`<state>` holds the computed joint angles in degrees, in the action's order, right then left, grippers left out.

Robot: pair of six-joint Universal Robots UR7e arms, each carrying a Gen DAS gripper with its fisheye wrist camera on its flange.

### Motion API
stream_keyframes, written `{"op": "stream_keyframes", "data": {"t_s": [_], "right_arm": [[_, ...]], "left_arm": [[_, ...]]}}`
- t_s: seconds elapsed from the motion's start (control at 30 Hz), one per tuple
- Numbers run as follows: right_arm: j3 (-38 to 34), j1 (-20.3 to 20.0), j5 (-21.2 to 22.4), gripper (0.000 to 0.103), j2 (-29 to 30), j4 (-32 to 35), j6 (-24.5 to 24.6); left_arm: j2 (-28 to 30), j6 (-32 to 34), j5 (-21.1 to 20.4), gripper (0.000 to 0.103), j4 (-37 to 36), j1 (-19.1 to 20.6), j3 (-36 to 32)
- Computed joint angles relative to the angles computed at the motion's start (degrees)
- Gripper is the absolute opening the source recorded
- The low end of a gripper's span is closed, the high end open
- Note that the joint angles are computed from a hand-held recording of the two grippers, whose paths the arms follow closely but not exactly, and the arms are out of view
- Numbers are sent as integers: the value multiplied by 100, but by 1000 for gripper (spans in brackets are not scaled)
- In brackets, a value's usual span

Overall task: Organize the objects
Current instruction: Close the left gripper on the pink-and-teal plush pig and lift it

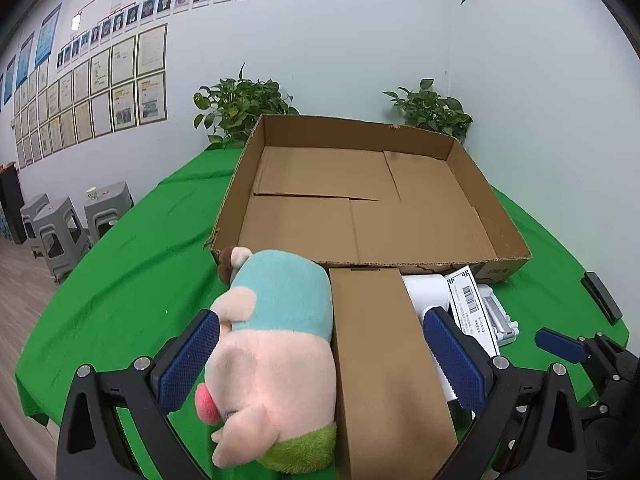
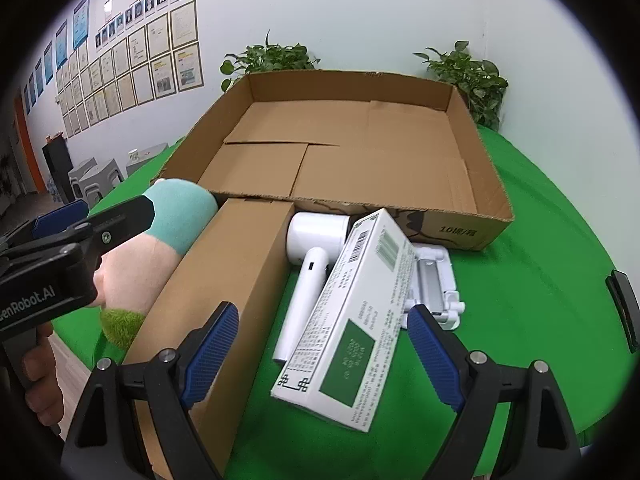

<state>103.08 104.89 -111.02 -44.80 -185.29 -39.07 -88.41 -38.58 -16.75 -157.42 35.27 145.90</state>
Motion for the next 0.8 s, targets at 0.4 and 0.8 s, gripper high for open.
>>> {"op": "stream_keyframes", "data": {"t_s": [0.4,0.8], "right_arm": [[47,11,15,86,19,-138,280],[32,25,107,87,-1,-11,150]], "left_arm": [[-106,350,-225,103,149,41,-98],[-199,97,-371,103,259,64,-40]]}}
